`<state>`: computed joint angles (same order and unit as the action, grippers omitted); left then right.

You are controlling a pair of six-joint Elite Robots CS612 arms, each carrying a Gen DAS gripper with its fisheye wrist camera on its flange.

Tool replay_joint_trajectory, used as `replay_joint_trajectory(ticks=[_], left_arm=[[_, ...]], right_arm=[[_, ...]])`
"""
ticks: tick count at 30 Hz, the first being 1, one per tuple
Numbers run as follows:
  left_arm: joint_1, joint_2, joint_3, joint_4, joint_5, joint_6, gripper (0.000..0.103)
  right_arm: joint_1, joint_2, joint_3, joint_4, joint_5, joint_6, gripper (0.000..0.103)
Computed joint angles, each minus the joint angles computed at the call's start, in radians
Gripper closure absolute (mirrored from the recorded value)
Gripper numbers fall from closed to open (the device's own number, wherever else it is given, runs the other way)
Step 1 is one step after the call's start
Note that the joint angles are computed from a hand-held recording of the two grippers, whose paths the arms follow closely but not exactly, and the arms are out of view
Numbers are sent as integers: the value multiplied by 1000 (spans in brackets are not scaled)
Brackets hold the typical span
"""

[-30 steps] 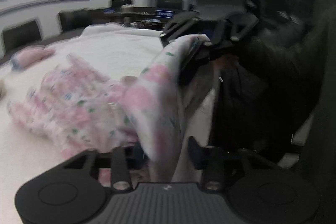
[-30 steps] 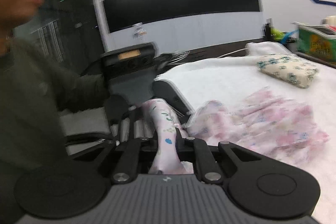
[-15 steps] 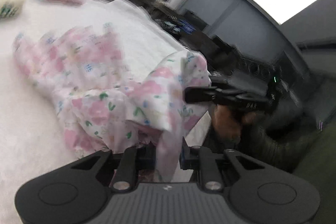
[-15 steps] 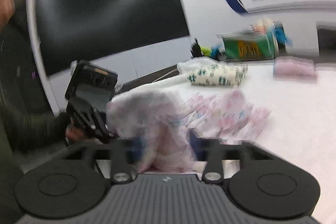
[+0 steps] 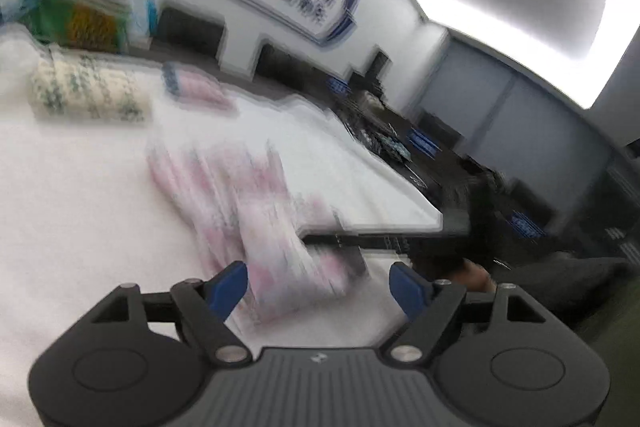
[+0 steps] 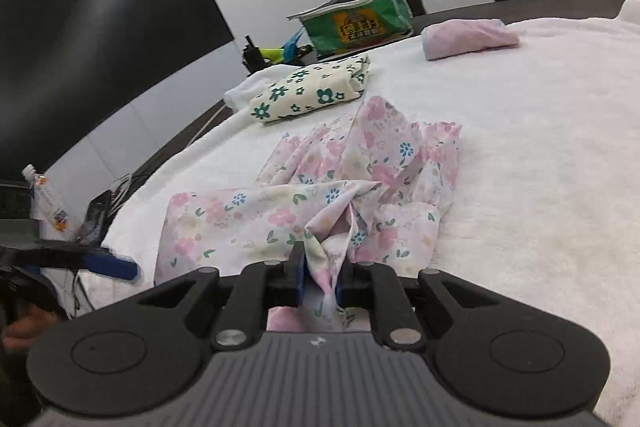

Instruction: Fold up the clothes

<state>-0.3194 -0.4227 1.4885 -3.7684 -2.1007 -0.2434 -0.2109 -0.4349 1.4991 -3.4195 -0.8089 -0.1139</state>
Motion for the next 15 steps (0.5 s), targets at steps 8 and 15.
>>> replay_joint_trajectory(ticks=[8,15], left_arm=[[-114,37,-84,78,347,120,90],[-87,84,-145,121,341,-56,88]], right_arm=[[13,-21,54,-107,-100,21,82],[20,-22,91,-398,-225,49,71]])
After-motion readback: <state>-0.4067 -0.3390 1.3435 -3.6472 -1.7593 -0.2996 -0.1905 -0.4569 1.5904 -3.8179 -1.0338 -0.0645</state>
